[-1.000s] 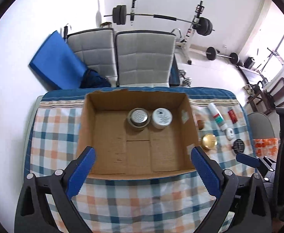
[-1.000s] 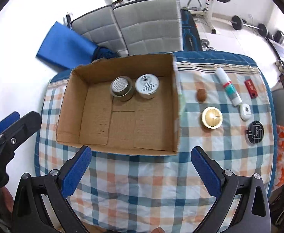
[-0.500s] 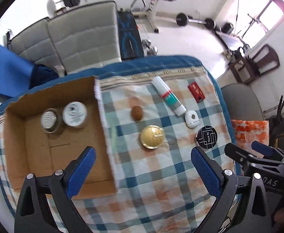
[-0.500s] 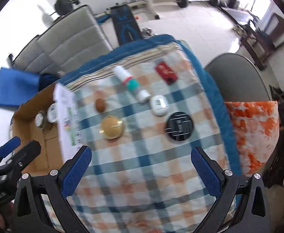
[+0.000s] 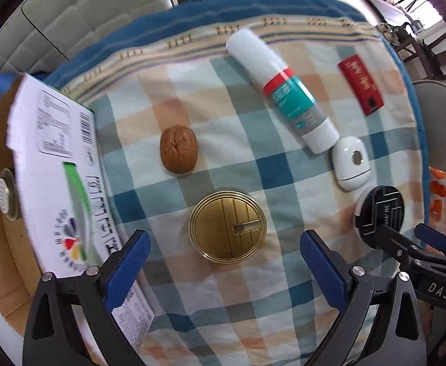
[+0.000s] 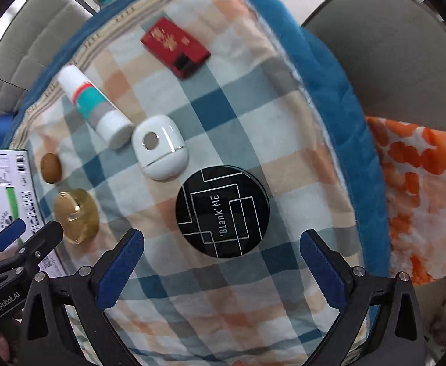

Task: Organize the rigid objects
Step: 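Grasp the gold tin with the left gripper while the right grasps the black Blank ME jar, then carry the gold tin and black jar with both grippers into the box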

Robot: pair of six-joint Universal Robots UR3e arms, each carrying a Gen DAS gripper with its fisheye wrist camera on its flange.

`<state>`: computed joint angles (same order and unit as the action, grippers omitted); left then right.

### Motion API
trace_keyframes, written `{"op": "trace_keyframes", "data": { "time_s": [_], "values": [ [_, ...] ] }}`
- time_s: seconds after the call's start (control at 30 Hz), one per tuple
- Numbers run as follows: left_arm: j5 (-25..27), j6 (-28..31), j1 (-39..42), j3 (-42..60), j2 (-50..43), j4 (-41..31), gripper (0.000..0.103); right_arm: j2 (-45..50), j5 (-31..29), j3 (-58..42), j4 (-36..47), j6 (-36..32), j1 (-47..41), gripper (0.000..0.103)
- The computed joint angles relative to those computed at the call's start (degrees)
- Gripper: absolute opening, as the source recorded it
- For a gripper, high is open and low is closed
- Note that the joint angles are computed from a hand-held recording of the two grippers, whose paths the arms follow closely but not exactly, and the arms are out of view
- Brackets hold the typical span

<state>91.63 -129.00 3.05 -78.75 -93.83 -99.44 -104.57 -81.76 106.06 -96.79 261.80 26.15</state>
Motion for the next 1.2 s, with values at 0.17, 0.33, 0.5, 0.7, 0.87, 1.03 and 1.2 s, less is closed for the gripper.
{"op": "trace_keyframes", "data": {
  "time_s": [0.17,0.33,0.5,0.7,0.87,1.03,1.2],
  "values": [
    [2.62,-2.06,-1.15,-4.26,-2.34,4.59,0.101,-0.44,2.08,6.00,-5.47,-0.83,-1.19,0.103],
    [2.77,-2.93,-1.71,-5.99,-3.99,7.36,0.100,-0.97,3.17,10.24,-8.91,-0.82,-2.47,0.103],
    [2.55,-3.50,-3.32,-7.52,-4.42,10.44,0.062,-0.84,4.17,13.43,-11.92,-2.05,-4.98,0.102],
    [1.32,-2.16,-2.42,-9.70,-3.08,12.31,0.062,3.55,2.50,12.28,-12.62,-2.24,-3.87,0.080],
    [1.55,-0.77,-2.09,-12.13,0.12,12.42,0.062,4.59,2.10,11.48,-13.49,-1.57,-2.16,0.078],
    [-1.01,2.24,0.37,-10.66,4.35,7.32,0.062,3.77,2.78,10.15,-13.68,0.11,0.51,0.078],
    [-4.93,6.65,4.87,-6.56,8.39,-1.02,0.062,4.13,1.67,5.48,-12.21,3.39,5.15,0.078]
  ]
}}
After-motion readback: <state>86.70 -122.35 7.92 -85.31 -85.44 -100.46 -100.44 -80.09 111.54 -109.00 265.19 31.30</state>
